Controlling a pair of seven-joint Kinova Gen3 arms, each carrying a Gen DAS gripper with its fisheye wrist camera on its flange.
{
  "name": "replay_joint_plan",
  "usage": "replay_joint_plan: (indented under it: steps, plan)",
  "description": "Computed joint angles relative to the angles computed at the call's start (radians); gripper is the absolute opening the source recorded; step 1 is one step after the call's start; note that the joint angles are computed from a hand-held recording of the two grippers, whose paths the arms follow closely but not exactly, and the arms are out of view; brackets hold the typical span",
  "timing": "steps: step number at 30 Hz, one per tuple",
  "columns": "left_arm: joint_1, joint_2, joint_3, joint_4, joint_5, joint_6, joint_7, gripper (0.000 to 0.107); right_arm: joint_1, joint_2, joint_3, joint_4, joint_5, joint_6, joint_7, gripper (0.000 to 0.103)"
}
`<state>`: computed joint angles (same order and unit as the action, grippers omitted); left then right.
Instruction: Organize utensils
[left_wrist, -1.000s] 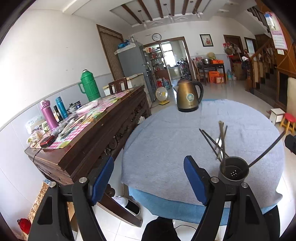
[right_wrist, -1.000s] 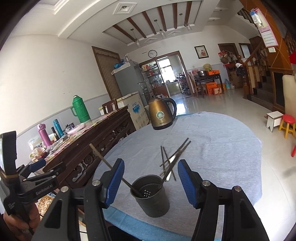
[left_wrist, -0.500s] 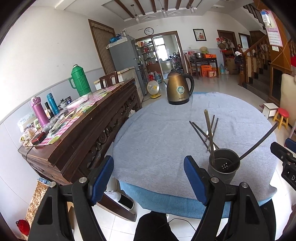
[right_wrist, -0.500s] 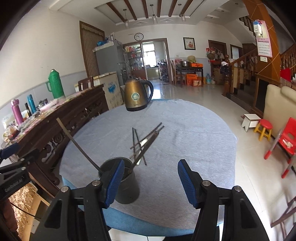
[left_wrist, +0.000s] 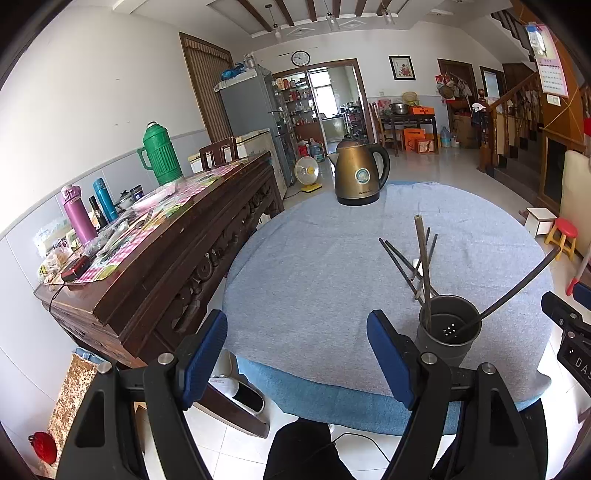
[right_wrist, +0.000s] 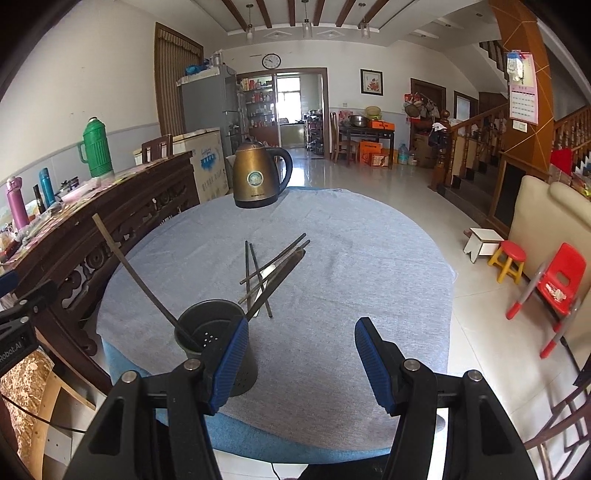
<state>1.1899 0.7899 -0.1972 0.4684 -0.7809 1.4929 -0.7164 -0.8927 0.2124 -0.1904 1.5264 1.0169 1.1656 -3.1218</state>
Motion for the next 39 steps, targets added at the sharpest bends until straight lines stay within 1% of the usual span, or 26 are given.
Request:
replay_joint_plan:
  steps: [10,16,28,31,32,36,38,39]
  plan:
    - [-0.005,-0.021,0.005,0.035,0.000,-0.017,0.025,0.079,-0.012,0.016,0.002,-0.024,-0.006,0.007,0.025,0.064]
    - [-0.015,-0.021,0.008,0.031,-0.003,-0.010,0.033,0.079,-0.020,0.022,0.008,-0.036,-0.012,0.010,0.039,0.064]
    - [-0.031,-0.033,0.013,0.061,-0.013,-0.016,0.053,0.079,-0.018,0.026,0.015,-0.047,-0.035,-0.010,0.062,0.064]
    - [-0.051,-0.032,0.016,0.054,-0.009,-0.023,0.041,0.079,-0.010,0.002,0.017,-0.016,-0.020,-0.049,0.037,0.064]
    - [-0.059,-0.029,0.015,0.045,-0.008,-0.024,0.034,0.079,-0.001,-0.015,0.016,-0.001,-0.015,-0.075,0.026,0.064]
    - [-0.099,0.000,-0.001,-0.019,-0.008,-0.023,-0.002,0.079,0.069,-0.080,0.009,0.041,-0.018,-0.184,0.007,0.064]
    - [-0.125,0.012,-0.006,-0.048,0.003,-0.036,-0.018,0.079,0.112,-0.102,0.007,0.041,-0.035,-0.218,0.013,0.064]
    - [-0.143,0.027,-0.004,-0.084,0.013,-0.034,-0.037,0.079,0.140,-0.113,0.010,0.036,-0.056,-0.240,0.029,0.064]
